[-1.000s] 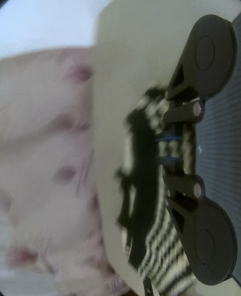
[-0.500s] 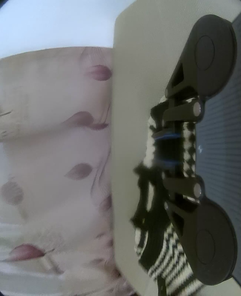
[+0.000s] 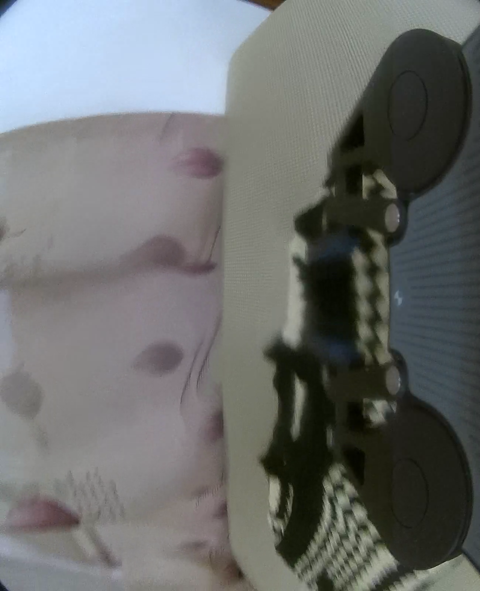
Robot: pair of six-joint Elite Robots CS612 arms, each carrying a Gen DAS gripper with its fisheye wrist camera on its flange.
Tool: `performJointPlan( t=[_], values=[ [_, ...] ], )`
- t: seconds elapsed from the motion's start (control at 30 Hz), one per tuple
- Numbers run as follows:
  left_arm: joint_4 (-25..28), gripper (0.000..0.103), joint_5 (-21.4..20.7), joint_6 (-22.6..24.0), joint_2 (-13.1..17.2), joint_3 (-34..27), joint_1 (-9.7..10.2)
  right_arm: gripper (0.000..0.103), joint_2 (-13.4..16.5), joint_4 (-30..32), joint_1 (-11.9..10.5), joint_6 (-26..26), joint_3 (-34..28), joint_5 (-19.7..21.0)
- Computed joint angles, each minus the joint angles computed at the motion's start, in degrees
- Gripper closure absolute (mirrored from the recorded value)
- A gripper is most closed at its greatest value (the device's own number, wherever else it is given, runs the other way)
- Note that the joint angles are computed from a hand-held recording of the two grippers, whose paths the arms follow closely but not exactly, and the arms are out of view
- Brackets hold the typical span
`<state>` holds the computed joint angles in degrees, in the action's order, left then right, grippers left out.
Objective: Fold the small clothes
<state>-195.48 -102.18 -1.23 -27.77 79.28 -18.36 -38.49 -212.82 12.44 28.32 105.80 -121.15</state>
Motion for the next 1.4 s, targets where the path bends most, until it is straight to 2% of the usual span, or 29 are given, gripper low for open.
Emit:
performJointPlan(
  t=[0.13,0.23,0.37,0.43,0.53,0.67,0.73,0.77,0.83,0.9,0.97,1.0,1.1,1.23,1.33,1.4],
  values=[
    [-0.2,0.0,0.3,0.0,0.1,0.0,-0.07,0.029,0.6,0.2,2.5,-2.6,-0.1,-3.8],
    [-0.6,0.0,1.1,0.2,0.0,0.2,-0.21,0.029,0.6,4.4,2.2,-1.7,0.4,-0.1],
    [-0.9,0.0,1.7,0.5,-0.1,0.4,-0.37,0.028,0.9,3.9,3.0,-1.3,0.0,-2.5],
    [-1.1,0.0,1.7,0.4,-0.1,0.5,-0.36,0.027,2.1,-1.2,3.9,-1.2,-0.3,-5.5],
    [-1.1,0.0,1.7,0.5,-0.2,0.7,-0.32,0.026,1.9,1.6,4.5,-1.0,-0.3,-5.9],
    [0.5,0.0,-2.2,0.8,-0.4,0.1,0.67,0.02,1.9,2.1,4.3,-3.4,-0.6,-4.1],
    [1.4,0.002,-7.5,1.6,-0.1,-1.0,1.81,0.019,1.8,1.8,4.0,-2.6,-0.3,-3.3],
    [2.7,0.004,-10.6,3.1,0.1,-1.8,2.49,0.019,1.9,1.5,3.9,-2.4,-0.2,-2.9],
    [6.2,0.011,-12.7,6.0,0.2,-3.4,3.13,0.018,2.0,0.9,3.9,-2.4,-0.2,-2.9],
    [10.0,0.014,-15.0,6.0,0.7,-5.9,3.92,0.017,2.0,1.0,4.0,-2.5,-0.2,-3.2],
    [16.7,0.015,-21.4,5.6,1.8,-9.6,5.12,0.017,2.0,1.2,4.1,-2.8,-0.3,-3.5],
    [21.9,0.017,-24.9,5.9,2.6,-12.2,5.68,0.016,2.0,1.1,4.1,-2.8,-0.3,-3.6],
    [34.0,0.024,-30.4,8.0,4.6,-18.2,6.29,0.011,2.1,0.1,4.1,-2.8,-0.2,-3.4],
    [43.7,0.024,-37.1,14.2,6.8,-23.3,6.68,0.005,2.6,-2.9,4.3,-3.8,-0.2,-3.7],
    [47.4,0.026,-40.0,16.3,7.9,-25.6,6.79,0.004,2.8,-4.6,4.2,-3.3,0.1,-3.7],
    [49.9,0.059,-40.8,17.9,8.6,-26.9,6.83,0.004,2.9,-5.5,4.2,-2.7,0.2,-3.9]
  ],
)
